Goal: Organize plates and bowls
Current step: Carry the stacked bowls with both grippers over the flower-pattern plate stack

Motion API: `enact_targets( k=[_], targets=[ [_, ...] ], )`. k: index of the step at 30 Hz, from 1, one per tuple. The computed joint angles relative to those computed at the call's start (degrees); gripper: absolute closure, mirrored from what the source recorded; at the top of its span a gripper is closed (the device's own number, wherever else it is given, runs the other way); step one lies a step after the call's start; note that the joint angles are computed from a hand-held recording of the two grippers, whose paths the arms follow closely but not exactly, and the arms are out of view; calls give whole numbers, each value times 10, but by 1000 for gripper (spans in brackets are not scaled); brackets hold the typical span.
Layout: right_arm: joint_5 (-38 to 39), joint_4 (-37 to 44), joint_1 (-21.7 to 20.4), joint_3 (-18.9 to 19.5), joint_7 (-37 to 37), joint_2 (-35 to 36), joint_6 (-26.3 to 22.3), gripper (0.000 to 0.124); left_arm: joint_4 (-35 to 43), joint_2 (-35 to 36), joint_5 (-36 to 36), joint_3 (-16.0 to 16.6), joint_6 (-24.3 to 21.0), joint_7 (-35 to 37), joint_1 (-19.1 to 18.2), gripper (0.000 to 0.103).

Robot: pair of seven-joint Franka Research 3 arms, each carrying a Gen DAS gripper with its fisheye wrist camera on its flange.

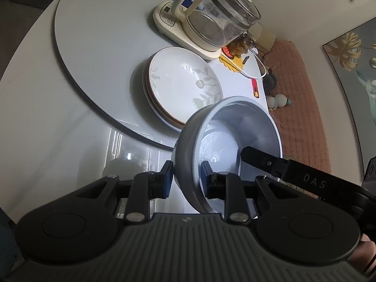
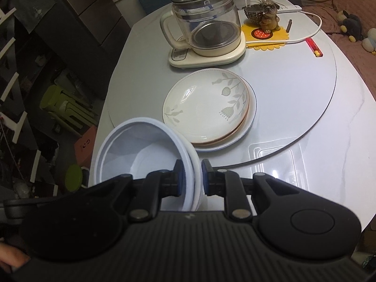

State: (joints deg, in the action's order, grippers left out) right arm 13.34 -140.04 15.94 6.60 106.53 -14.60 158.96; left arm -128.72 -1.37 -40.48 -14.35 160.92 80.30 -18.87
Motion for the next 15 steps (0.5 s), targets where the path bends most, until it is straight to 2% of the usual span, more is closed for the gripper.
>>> enact_targets(
  k=[3,7,15],
  targets=[
    [10,29,2,-15,-36,34,2,105,36,40,25,-3,6,-20,7,74],
    [29,85,-1,-30,-89,88,-17,105,89,96,102,-12,14,-91,21,74],
    [76,174,-20,-40,-196,181,-44,104,205,207,210,-28,-25,-182,49,74]
  ],
)
